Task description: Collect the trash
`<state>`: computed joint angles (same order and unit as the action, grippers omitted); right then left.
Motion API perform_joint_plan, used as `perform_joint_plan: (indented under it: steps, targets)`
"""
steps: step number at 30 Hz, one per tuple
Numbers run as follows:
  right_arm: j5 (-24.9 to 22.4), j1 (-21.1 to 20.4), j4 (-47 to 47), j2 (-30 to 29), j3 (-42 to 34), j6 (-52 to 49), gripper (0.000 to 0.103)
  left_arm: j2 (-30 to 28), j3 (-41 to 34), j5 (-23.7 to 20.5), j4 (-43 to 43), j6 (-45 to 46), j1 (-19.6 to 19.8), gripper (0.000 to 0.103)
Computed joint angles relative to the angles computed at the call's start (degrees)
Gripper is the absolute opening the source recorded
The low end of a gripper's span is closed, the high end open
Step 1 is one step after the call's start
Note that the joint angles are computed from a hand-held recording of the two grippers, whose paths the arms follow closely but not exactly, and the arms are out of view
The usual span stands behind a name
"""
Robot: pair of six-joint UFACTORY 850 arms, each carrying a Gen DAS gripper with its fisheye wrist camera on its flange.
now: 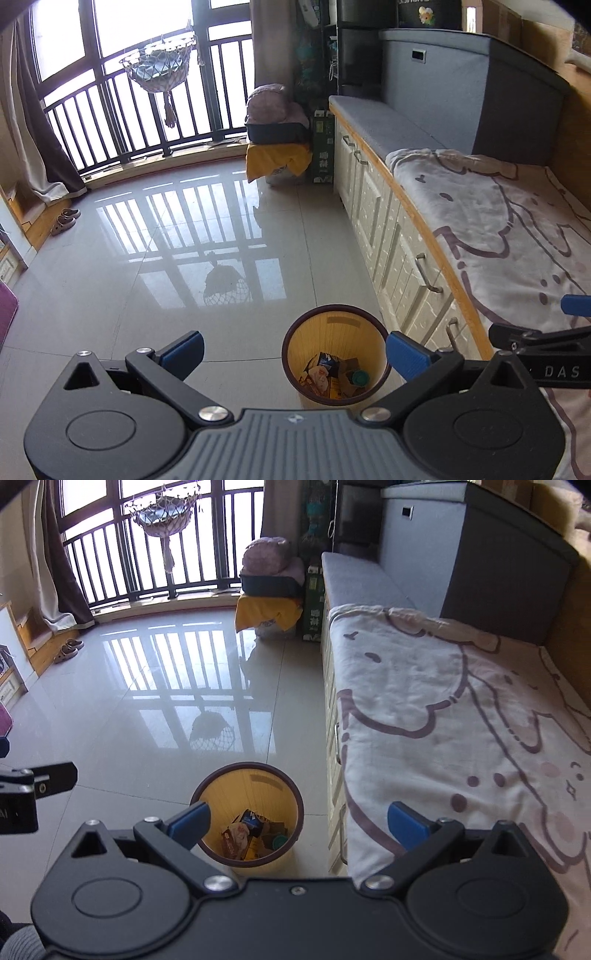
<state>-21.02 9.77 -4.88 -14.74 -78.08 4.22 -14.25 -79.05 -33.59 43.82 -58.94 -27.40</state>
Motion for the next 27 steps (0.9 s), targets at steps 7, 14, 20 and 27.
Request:
perform_joint_plan:
  steps: [7,14,20,27]
  targets:
    - [3.2,-1.0,-1.1,7.9,7.6,2.6,0.103,5.4,7.0,0.2,7.0,-9.8,-2.4,0.103]
    - [5.4,-0.6,-13.8,12.9,14.2,16.4,0.103,7.3,11.8,-0.2,10.3,-14.9,-3.6,0.103]
    - [7.3,-0.5,-21.3,14.9,18.6,25.9,0.103,8.8,15.5,2.4,10.3,-15.6,-4.0,0.103]
    - [9.8,0.2,-36.5,17.2,23.0,41.7,0.103,10.3,19.2,7.6,16.5,-23.3,-4.3,0.103]
